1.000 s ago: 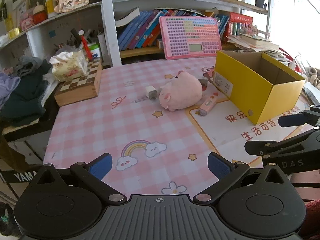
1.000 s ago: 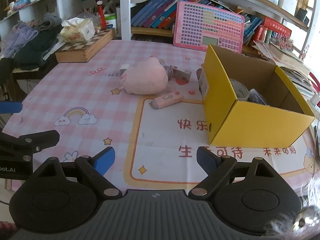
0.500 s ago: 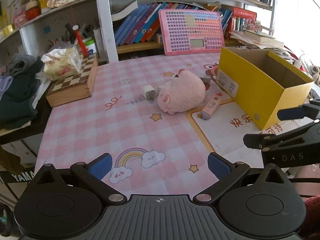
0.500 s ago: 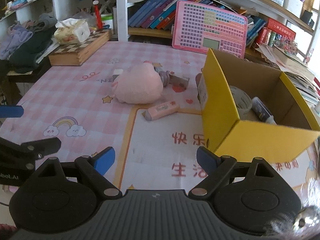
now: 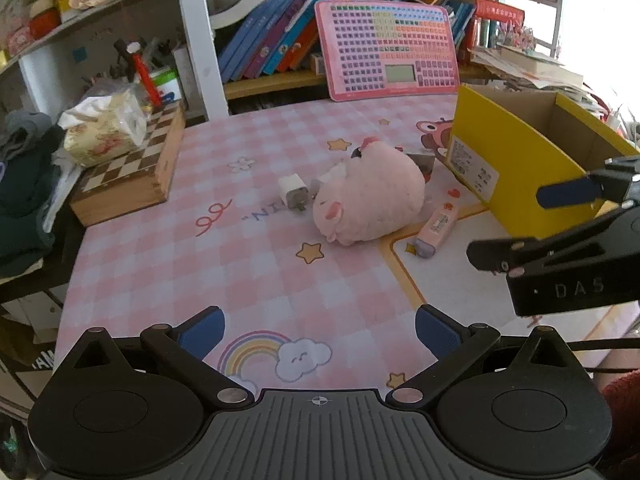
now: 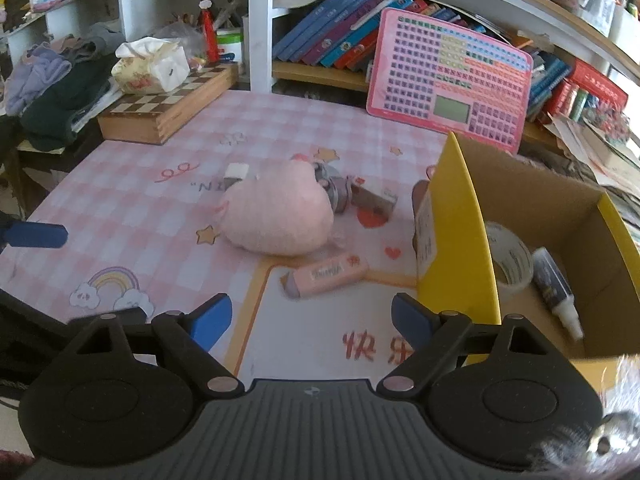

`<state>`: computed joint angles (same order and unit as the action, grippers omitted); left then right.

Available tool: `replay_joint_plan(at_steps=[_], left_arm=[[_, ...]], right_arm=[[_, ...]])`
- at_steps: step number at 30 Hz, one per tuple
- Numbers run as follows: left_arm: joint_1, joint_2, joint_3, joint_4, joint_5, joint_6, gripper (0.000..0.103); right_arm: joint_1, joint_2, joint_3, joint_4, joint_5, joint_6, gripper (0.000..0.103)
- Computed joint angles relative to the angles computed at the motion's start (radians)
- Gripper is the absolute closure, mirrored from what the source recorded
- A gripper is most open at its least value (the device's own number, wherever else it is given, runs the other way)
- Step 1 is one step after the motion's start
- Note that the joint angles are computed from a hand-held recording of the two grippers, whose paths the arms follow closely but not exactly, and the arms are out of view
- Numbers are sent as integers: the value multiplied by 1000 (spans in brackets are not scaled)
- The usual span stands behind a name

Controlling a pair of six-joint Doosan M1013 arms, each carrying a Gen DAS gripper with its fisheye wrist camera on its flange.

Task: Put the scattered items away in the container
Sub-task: 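Grasp the pink plush pig with the left gripper while the right gripper grasps the pink eraser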

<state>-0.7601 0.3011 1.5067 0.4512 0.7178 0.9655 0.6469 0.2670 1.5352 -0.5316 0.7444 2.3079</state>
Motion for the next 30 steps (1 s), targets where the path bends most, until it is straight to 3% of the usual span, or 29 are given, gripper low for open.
replay_joint_plan(at_steps=[8,19,23,26,30], left_arm=[[-2,35,-30,45,-14,21,0],[38,62,-76,38,28,-53,0],[56,82,-108,-40,8,5,0],[70,100,-138,-102,-27,70,1],[97,139,-193,-300,-61,290,1]], right_arm=[[-30,36,-37,59,-35,-108,17],[-63,104,-99,165,29,-210,23],[-72,126,-120,210,58,-232,23],[-76,141,-133,226,84,-231,29],[-86,149,-138,234,76,-200,29]])
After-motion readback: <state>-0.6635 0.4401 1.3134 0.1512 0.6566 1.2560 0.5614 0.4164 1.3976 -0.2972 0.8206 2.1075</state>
